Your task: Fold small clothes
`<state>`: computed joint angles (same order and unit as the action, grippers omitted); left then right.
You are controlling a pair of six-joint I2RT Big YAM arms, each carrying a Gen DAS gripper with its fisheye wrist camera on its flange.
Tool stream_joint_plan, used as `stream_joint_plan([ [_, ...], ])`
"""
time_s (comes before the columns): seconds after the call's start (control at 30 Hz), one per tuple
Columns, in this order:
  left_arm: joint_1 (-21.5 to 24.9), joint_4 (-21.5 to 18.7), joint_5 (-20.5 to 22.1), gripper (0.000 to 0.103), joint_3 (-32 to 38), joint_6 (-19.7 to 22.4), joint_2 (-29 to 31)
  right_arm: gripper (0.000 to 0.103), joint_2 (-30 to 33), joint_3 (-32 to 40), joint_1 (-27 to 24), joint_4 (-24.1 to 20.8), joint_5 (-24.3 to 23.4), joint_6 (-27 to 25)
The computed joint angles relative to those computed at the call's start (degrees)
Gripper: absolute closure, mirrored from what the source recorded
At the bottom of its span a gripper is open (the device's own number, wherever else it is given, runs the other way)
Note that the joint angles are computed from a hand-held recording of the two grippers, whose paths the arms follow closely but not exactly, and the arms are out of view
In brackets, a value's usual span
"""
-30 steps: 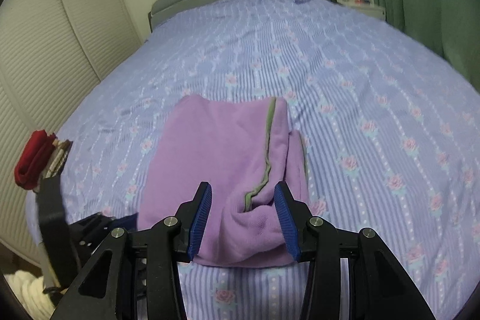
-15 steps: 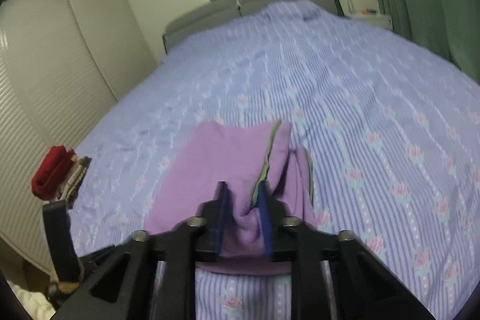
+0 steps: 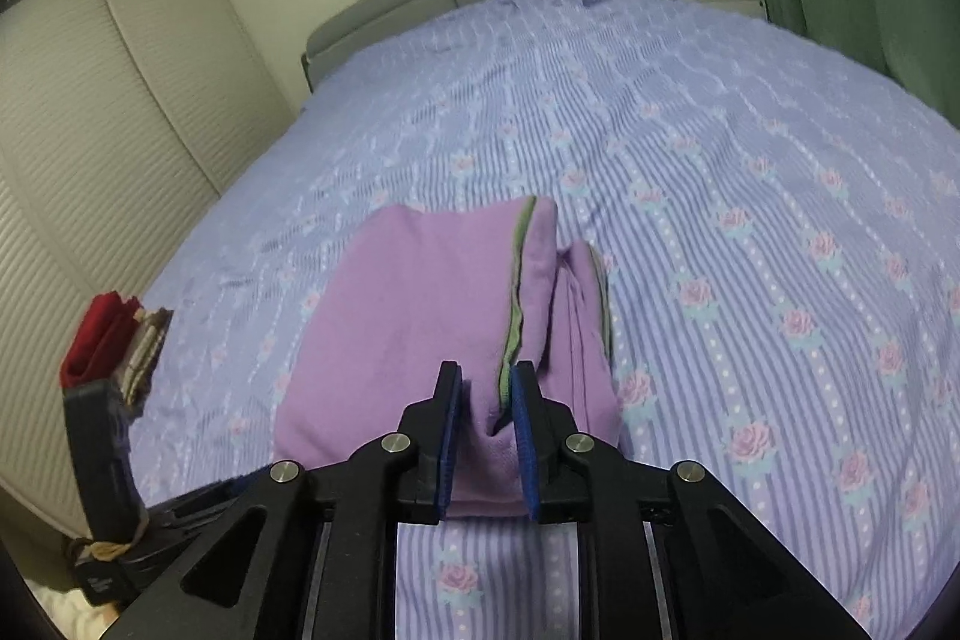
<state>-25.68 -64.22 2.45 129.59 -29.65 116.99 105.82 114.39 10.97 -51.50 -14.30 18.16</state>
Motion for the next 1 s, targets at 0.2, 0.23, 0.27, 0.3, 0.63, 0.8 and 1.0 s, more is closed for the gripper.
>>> stream_joint_plan([
  [0.2,-0.5,-0.1,-0.5,0.079,1.5,4.6,0.4,0.079,0.0,-0.6,-0.7,-1.2,-1.7,2.2],
  [0.23,-0.6,0.0,-0.8,0.079,1.5,5.2,0.4,0.079,0.1,-0.8,-0.9,-1.3,-2.4,2.6],
  [0.27,-0.8,-0.1,-1.2,0.079,1.5,6.0,0.5,0.079,0.1,-1.0,-1.1,-1.1,-3.1,2.9],
  [0.3,-0.9,-0.1,-1.5,0.079,1.1,6.2,0.0,0.079,0.1,-1.1,-1.2,-1.0,-3.9,2.5],
  [0.63,-0.7,-1.8,0.4,0.083,2.5,5.8,1.3,0.093,-1.9,-2.7,0.8,2.3,6.7,-7.1],
  [0.8,-0.1,-0.2,1.8,0.083,0.7,5.3,0.7,0.093,-0.6,-3.1,0.7,1.2,8.2,-8.6],
  [1.0,0.3,-0.5,2.1,0.078,0.9,5.9,1.3,0.093,-1.8,-6.1,0.5,3.2,8.5,-6.0],
])
